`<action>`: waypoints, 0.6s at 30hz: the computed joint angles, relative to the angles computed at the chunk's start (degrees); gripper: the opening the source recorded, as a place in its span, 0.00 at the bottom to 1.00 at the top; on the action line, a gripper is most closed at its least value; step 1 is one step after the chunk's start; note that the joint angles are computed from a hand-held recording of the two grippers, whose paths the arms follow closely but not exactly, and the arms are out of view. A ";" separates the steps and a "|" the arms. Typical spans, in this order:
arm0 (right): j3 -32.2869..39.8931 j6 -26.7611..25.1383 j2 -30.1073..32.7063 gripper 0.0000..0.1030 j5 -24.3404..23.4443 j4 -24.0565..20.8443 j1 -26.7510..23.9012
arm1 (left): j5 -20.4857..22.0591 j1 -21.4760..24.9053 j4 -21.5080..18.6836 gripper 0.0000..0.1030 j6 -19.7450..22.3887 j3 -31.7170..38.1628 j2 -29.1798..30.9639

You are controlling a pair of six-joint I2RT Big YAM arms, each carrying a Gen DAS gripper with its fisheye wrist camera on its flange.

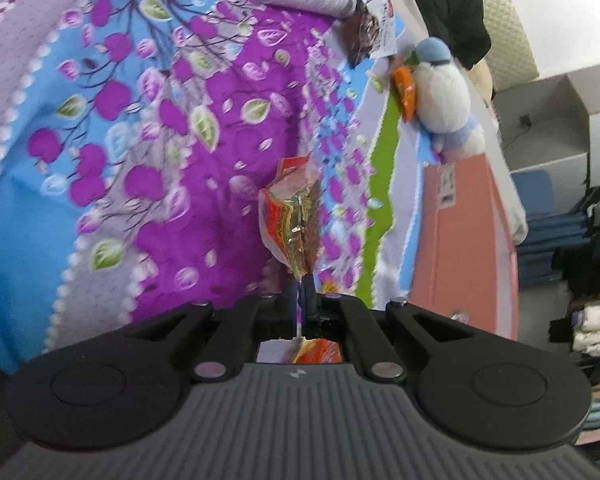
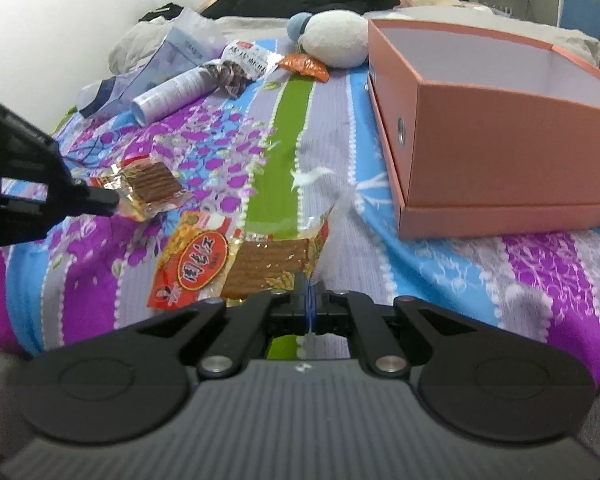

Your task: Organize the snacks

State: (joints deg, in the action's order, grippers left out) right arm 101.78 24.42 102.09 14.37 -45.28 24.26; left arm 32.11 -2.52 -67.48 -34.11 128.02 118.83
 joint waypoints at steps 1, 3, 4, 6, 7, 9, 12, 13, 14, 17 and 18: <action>-0.30 0.10 -0.18 0.06 -0.38 -0.17 0.01 | -0.51 -0.01 -0.47 0.02 0.74 -0.23 -0.18; -0.96 0.53 -0.56 0.07 -1.09 -0.18 0.01 | -1.54 -0.01 -2.51 0.02 1.83 -0.09 -0.27; -1.31 0.58 -0.78 0.07 -1.66 0.01 -0.04 | -1.62 0.02 -3.14 0.03 2.70 -0.11 -0.34; -1.66 0.55 -1.05 0.07 -2.50 0.00 -0.14 | -2.14 -0.02 -5.15 0.05 4.93 0.83 -0.03; -1.71 0.63 -1.11 0.11 -2.72 -0.25 -0.20 | -2.58 -0.06 -6.43 0.14 5.96 1.50 0.22; -1.87 0.68 -1.25 0.31 -2.57 -0.63 -0.24 | -3.50 -0.17 -9.22 0.34 7.85 3.06 0.87; -3.56 1.19 -2.29 0.77 -1.92 0.59 -0.28 | -4.12 -0.11 -10.26 0.66 10.94 2.56 0.10; -4.22 1.20 -2.72 0.80 -1.48 1.09 -0.29 | -4.75 -0.14 -10.66 0.74 12.08 2.40 -0.23; -4.65 1.13 -2.98 0.80 -1.06 1.26 -0.26 | -5.64 -0.15 -11.22 0.79 13.30 2.41 -0.46; -5.13 1.31 -3.38 0.80 -0.67 0.89 -0.47 | -7.24 0.02 -12.25 0.83 16.09 2.05 -1.33; -5.33 1.58 -3.55 0.80 -0.41 1.11 -0.52 | -7.91 0.08 -12.41 0.83 16.92 1.92 -1.64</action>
State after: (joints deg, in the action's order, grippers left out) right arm 96.45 26.01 98.54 13.96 -44.17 23.74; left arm 24.20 -2.45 -79.89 -17.19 129.94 117.19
